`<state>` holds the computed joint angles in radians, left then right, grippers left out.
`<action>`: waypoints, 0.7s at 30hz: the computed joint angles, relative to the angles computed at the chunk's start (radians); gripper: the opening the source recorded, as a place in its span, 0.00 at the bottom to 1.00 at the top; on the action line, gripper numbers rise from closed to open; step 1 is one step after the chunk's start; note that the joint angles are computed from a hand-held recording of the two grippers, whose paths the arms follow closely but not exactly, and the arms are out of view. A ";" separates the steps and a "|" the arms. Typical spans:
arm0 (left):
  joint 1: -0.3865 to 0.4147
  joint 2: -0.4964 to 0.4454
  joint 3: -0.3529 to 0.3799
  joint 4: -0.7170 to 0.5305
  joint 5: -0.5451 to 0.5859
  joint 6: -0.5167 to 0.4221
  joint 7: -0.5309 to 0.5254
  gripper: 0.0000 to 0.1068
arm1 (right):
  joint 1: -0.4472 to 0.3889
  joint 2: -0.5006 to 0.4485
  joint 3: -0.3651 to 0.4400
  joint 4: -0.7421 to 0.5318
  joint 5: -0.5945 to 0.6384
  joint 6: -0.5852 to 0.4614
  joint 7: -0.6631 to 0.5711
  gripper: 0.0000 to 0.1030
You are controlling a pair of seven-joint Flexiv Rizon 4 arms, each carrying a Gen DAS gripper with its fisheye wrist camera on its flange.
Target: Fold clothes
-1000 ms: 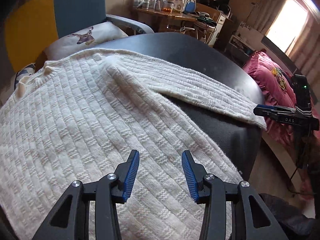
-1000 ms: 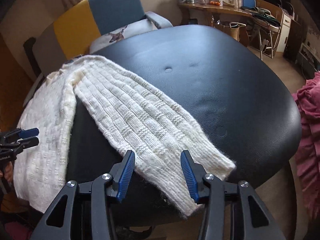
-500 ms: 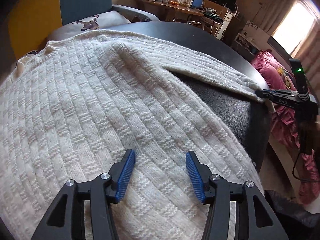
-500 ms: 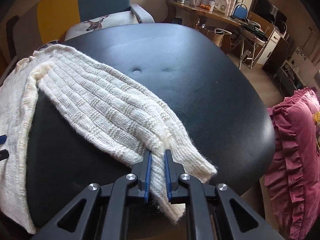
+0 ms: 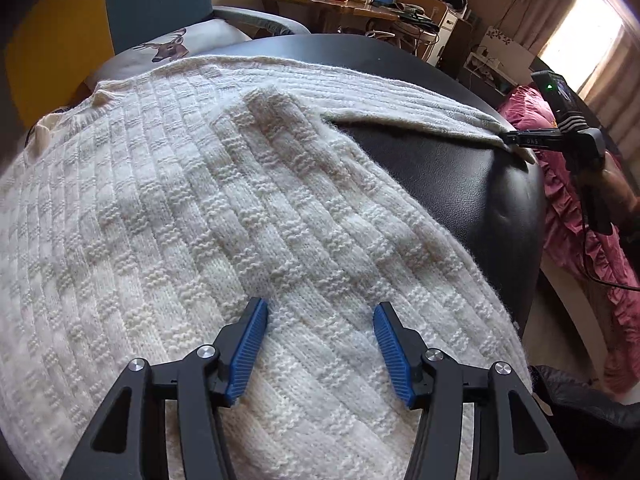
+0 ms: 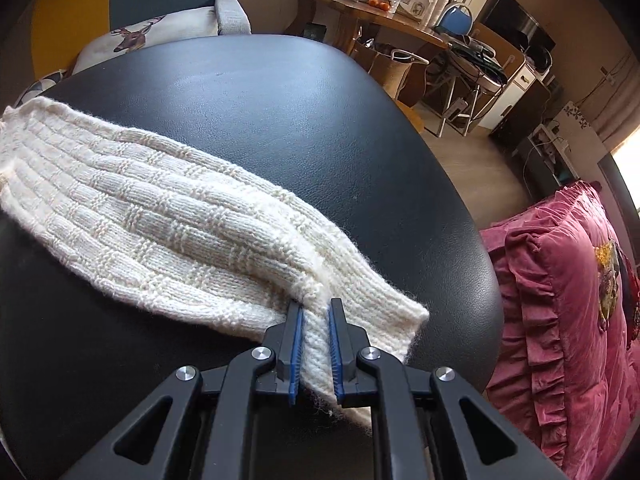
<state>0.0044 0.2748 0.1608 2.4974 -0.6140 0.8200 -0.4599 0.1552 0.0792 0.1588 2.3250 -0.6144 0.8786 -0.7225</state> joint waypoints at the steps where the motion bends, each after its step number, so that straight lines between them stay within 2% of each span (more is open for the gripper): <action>1: 0.002 0.001 0.004 0.000 0.001 -0.005 0.002 0.53 | -0.001 -0.004 -0.002 -0.003 -0.003 -0.001 -0.003 0.11; 3: 0.014 0.016 0.018 -0.007 0.018 -0.050 -0.001 0.53 | 0.000 -0.007 -0.003 -0.006 0.000 0.001 -0.011 0.11; 5: 0.038 -0.007 0.038 -0.081 0.020 -0.192 -0.013 0.51 | -0.001 -0.002 -0.005 -0.001 0.033 0.033 -0.034 0.16; 6: 0.050 -0.024 0.047 -0.121 0.000 -0.262 -0.011 0.44 | -0.003 0.000 -0.010 0.005 0.067 0.073 -0.047 0.16; 7: 0.058 -0.044 0.051 -0.159 -0.044 -0.305 0.005 0.42 | -0.004 0.007 -0.012 0.013 0.112 0.110 -0.067 0.24; 10: 0.063 -0.125 -0.005 -0.272 -0.111 -0.218 0.071 0.42 | -0.014 0.015 -0.006 0.032 0.117 0.149 -0.053 0.26; 14: 0.067 -0.330 -0.090 -0.495 -0.099 -0.184 0.046 0.42 | -0.021 0.022 0.003 0.053 0.090 0.167 -0.014 0.27; 19: 0.055 -0.544 -0.158 -0.715 0.049 -0.148 -0.088 0.42 | -0.033 0.010 -0.011 0.069 0.090 0.228 -0.019 0.30; 21: 0.045 -0.599 -0.168 -0.766 0.123 -0.143 -0.122 0.42 | -0.039 0.006 -0.014 0.074 0.089 0.247 -0.023 0.30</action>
